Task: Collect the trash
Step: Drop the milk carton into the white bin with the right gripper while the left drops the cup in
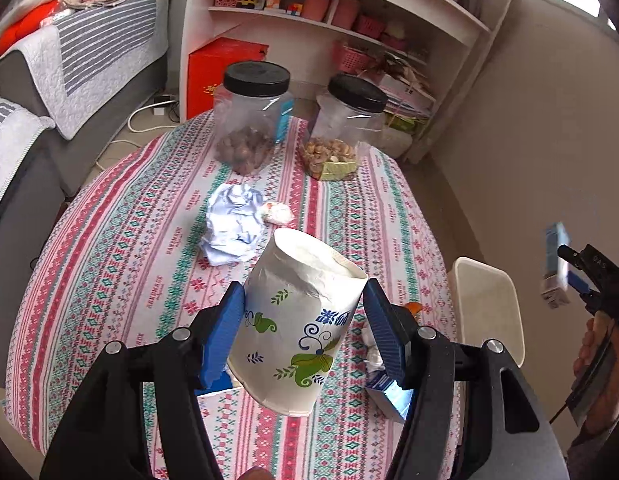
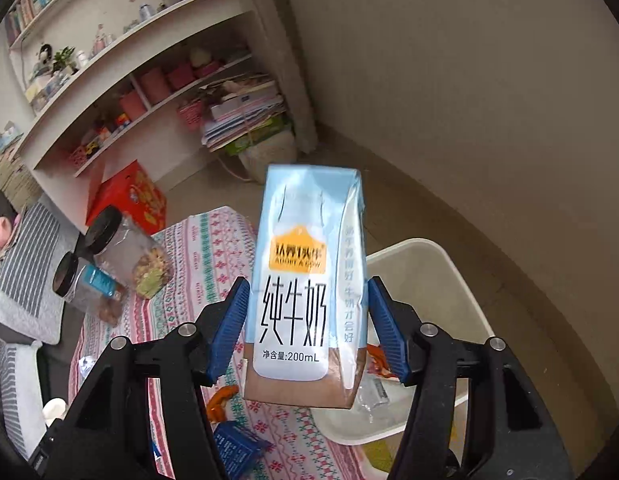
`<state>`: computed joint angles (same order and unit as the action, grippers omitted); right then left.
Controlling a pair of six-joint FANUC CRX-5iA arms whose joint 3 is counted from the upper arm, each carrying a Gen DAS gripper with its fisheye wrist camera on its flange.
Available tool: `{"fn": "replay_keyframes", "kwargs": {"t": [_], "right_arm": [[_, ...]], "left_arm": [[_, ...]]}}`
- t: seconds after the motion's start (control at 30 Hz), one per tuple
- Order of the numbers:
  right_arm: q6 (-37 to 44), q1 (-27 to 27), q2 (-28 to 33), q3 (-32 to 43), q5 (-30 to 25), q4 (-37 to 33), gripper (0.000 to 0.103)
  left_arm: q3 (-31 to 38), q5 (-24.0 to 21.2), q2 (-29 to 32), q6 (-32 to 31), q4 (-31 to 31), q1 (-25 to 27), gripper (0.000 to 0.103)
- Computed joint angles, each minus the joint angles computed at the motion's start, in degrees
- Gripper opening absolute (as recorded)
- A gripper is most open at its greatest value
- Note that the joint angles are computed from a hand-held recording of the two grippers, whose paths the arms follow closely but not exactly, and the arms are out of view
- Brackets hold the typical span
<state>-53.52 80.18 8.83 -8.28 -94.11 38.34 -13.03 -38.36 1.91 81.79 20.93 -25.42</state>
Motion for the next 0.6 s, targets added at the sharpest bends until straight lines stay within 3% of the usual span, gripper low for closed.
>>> {"fn": "replay_keyframes", "kwargs": {"t": [0.03,0.07,0.2,0.43,0.6], "right_arm": [[-1.5,0.6,-0.4,-0.2,-1.4,-0.7,0.077],[-3.2,1.2,-0.6,-0.2,-2.8,-1.2,0.081],[-9.3,3.9,-1.7,-1.1,-7.7,-1.0,0.089],[-14.0,6.5,-1.4,-0.8,-15.3,1.2,0.09],[-25.5,10.9,-3.0,-3.8,-20.5,3.2,0.091]], "left_arm": [[-0.2,0.4,0.2,-1.1,1.4,-0.6,0.061],[-0.3,0.7,0.3,-2.0,2.5,-1.3,0.061],[0.1,2.1,1.5,-4.8,6.4,-4.4,0.061],[5.8,1.9,7.3,-4.9,10.8,-11.5,0.061],[14.1,-0.7,14.2,-3.3,10.5,-17.2,0.061]]}}
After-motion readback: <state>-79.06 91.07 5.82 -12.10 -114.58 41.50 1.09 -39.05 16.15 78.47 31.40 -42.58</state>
